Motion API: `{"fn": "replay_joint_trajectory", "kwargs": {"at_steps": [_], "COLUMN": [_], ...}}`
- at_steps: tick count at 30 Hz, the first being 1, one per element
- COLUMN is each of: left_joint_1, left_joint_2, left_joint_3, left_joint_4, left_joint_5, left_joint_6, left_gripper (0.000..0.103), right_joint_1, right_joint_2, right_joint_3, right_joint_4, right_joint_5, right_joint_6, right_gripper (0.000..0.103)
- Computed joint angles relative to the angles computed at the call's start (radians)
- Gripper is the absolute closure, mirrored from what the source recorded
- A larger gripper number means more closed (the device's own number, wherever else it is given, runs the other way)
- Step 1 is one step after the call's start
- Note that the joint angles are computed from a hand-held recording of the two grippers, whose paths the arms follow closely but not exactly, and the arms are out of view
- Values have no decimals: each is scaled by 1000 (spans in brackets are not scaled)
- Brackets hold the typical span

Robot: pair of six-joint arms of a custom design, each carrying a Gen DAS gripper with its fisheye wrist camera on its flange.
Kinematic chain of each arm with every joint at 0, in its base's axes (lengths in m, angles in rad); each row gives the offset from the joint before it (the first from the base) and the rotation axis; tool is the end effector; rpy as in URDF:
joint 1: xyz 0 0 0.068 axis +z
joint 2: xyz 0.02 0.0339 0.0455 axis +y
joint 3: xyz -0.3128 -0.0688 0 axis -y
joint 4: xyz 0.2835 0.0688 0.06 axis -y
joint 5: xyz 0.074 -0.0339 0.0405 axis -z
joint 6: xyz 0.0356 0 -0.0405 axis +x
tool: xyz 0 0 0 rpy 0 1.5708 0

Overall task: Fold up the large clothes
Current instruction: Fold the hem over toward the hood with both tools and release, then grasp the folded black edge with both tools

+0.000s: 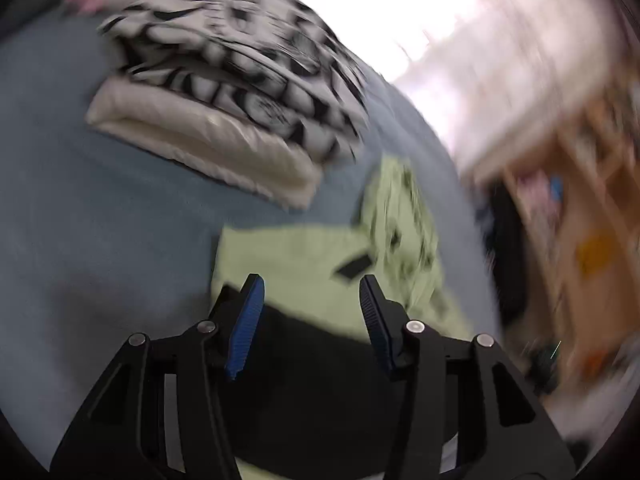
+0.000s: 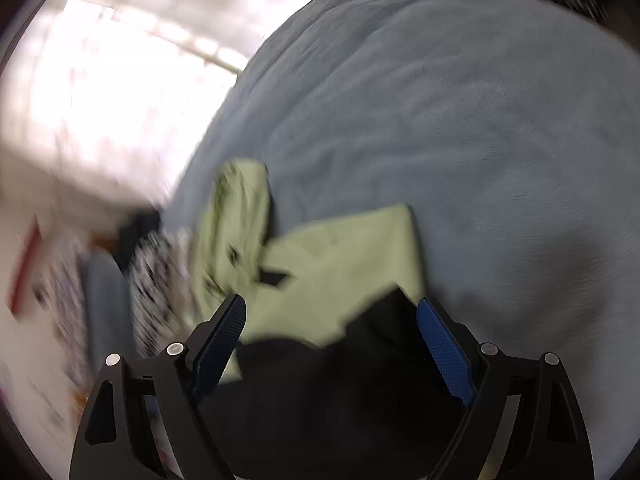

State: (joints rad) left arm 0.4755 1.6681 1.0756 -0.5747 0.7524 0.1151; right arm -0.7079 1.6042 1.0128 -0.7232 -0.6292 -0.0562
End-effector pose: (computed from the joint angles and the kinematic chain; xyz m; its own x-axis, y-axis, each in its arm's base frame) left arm 0.3297 0.1424 0.2243 -0.8232 -0.3296 -0.4623 -0.0011 0.8152 -0.5792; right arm 0.2608 -0.1956 0.2184 -0.7569 0.5881 -0.2850 0.3705 0.7454 0.5542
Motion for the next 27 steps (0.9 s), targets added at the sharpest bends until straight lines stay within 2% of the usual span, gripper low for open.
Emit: {"fn": "replay_joint_trajectory", "kwargs": {"at_steps": [3,5,6,8,10,12,14,16,17,19,22,27], "left_joint_1": [-4,-6,-9,-6,-15,-49,-105,-153,-187,-237,-297,-376], "left_joint_2": [-56,-106,-129,-196,-239,-281,-330,-352,-341,-325,-300,-249], "left_joint_3": [-65,-115,-137,-204,-250,-302,-363,-403,-418,-443,-471,-468], "left_joint_4": [-82,-124,-142,-182,-229,-255,-223,-194,-164,-99,21,176], "left_joint_5": [-22,-18,-14,-1,15,4,-34,-63,-77,-107,-146,-202], "left_joint_6": [223,327,376,481,559,611,608,588,559,505,423,281], "left_gripper": [58,58,58,58,58,58,58,58,58,58,58,58], "right_joint_1": [-35,-66,-73,-80,-99,-86,-106,-40,-52,-7,107,234], "right_joint_2": [-41,-98,-134,-219,-307,-383,-462,-524,-560,-571,-607,-611], "right_joint_3": [-17,-53,-77,-129,-185,-247,-311,-384,-416,-471,-561,-615], "right_joint_4": [-46,-67,-71,-105,-172,-201,-268,-230,-251,-203,-59,125], "right_joint_5": [16,20,26,19,-8,-20,-28,3,21,77,169,235], "right_joint_6": [-110,-195,-241,-350,-463,-516,-605,-578,-607,-559,-453,-288], "right_gripper": [14,15,19,34,55,65,68,74,74,75,75,75]}}
